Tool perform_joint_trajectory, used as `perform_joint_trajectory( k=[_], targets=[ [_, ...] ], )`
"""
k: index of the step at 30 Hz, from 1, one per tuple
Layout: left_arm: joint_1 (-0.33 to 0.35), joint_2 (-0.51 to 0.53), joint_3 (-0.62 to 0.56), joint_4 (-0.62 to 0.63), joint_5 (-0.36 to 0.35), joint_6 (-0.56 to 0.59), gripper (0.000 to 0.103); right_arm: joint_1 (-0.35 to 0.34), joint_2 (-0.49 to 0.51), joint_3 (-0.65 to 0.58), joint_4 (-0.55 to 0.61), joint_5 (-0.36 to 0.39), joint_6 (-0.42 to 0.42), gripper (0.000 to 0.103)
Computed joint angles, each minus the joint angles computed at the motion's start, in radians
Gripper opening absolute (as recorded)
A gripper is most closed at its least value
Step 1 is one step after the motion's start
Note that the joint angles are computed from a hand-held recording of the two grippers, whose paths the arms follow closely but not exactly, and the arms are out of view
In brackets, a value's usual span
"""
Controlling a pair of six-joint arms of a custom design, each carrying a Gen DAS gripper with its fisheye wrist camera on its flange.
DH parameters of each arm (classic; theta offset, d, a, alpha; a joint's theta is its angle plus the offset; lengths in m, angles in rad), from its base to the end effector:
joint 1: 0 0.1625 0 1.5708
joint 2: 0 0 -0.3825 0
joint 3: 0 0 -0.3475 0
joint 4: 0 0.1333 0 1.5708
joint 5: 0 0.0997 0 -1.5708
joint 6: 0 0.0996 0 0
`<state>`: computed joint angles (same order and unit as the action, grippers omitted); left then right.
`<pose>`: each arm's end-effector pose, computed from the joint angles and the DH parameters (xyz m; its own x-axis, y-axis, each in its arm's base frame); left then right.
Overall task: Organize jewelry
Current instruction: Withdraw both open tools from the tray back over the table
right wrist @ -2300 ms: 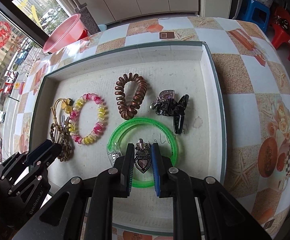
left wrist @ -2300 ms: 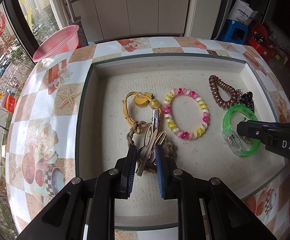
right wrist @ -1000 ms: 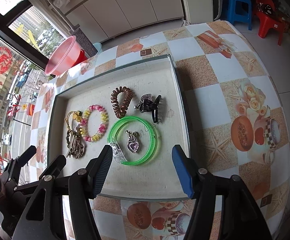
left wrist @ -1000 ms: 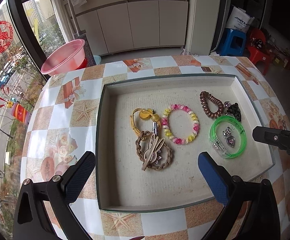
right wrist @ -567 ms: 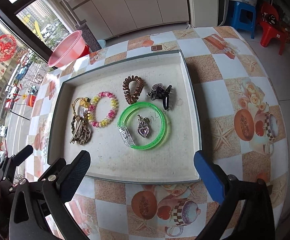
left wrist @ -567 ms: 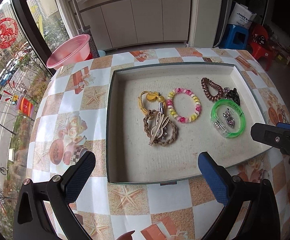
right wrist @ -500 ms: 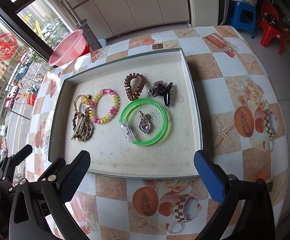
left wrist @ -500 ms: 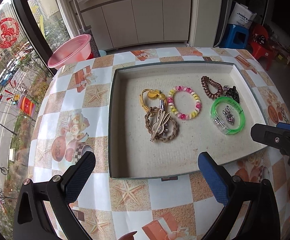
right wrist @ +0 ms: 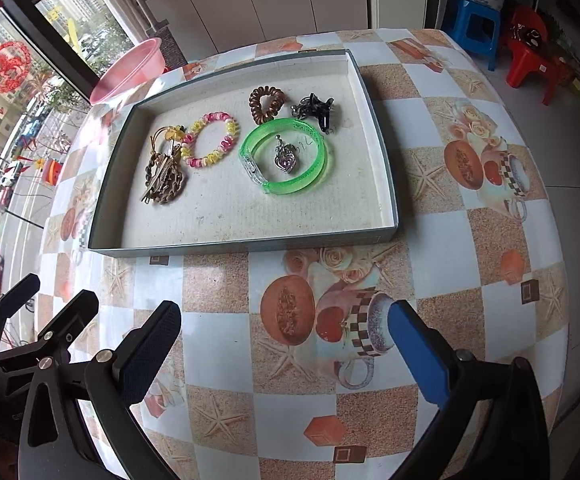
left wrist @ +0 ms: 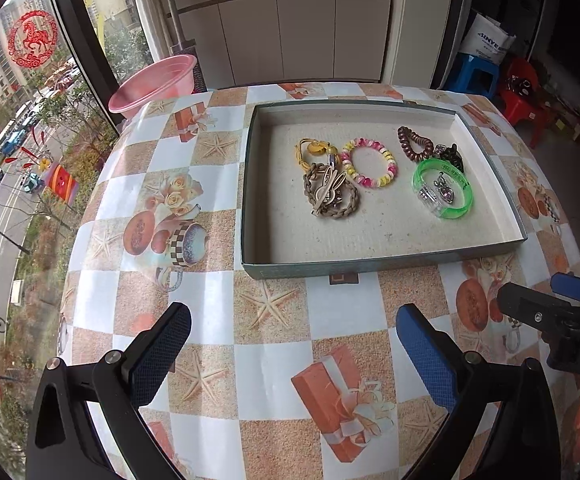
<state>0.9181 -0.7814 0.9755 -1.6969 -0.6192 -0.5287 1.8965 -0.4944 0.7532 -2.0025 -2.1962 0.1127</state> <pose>-0.2597 -0.6927 0.3004 -0.6748 -0.0575 -0.7358 0.3076 0.8844 -0.3511 0.3221 -0.7195 0.1927 -0.8307 -0.0580 0.5537 -0.2232 0.9458 -0.2358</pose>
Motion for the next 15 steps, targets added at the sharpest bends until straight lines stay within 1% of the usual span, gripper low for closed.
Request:
perform_joint_trajectory(
  k=[5,9,15],
  targets=[
    [-0.016,-0.066,0.103,-0.061,0.005,-0.022,0.103,0.023,-0.073,0.161,-0.161,-0.046,-0.027,0.103],
    [-0.032,-0.104,0.163,-0.104,0.024,-0.017,0.103,0.042,-0.106,0.236,-0.264,-0.079,-0.061,0.103],
    [-0.052,-0.15,0.234,-0.17,0.05,-0.008,0.103,0.072,-0.138,0.326,-0.425,-0.122,-0.14,0.103]
  ],
)
